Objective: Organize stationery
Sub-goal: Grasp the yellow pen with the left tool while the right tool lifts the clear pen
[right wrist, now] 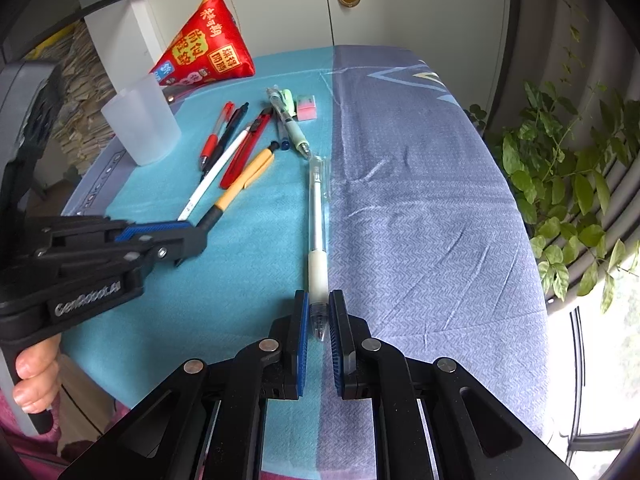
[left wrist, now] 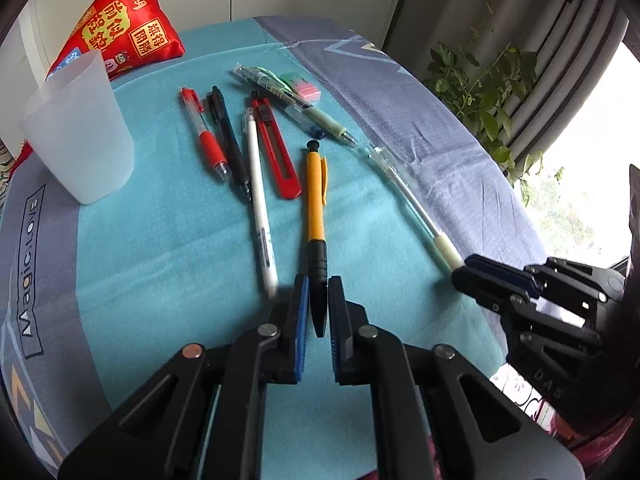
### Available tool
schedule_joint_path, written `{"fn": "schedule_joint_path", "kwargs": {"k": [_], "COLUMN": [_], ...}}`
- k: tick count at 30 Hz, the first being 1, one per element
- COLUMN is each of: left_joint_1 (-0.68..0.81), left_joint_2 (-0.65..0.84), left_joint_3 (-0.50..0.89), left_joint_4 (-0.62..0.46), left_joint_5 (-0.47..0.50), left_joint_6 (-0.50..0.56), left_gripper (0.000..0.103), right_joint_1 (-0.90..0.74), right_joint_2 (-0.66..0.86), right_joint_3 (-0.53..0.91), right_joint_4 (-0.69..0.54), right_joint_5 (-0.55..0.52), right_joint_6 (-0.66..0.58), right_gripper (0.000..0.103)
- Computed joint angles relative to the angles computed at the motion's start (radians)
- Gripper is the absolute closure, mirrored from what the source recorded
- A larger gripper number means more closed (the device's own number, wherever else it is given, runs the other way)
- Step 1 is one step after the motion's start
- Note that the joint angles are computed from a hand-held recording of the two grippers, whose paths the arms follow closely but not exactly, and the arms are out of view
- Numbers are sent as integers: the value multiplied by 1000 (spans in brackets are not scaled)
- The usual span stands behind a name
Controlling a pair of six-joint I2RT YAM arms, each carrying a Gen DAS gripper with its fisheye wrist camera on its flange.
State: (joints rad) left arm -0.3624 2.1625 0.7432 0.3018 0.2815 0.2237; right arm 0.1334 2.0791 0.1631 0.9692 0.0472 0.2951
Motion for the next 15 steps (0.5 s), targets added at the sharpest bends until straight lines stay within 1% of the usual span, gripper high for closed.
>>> {"fn": "schedule_joint_path", "kwargs": {"k": [6, 8, 10, 12, 13, 14, 15], "left_joint_1": [77, 85, 83, 70, 58, 43, 22], "left_joint_2": [-58, -73, -101, -125, -127, -123, -113], "left_joint_3": [-149, -179, -202, -189, -176, -154, -125], "left_joint_4": [40, 69, 103, 90, 86, 79, 73], "left_joint_5": [-15, -33, -28, -8, 1, 0, -9], "left_joint_6": [105, 117, 105, 81, 66, 49, 28], "left_gripper": [95, 95, 95, 92, 86, 76, 71], "right_joint_1": [72, 70, 76, 86, 76, 61, 47], "right_joint_2": [-61, -78, -83, -107, -126, -144, -159], "right_joint_3": [-55, -70, -85, -83, -79, -70, -59], "right_joint_4": [-24, -33, -7, -17, -30, -47, -66], "right_joint_5": [3, -46, -53, -22, -19, -25, -29], "right_joint_6": [5, -2, 1, 19, 23, 23, 21], "right_gripper": [92, 92, 92, 91, 91, 91, 91]}}
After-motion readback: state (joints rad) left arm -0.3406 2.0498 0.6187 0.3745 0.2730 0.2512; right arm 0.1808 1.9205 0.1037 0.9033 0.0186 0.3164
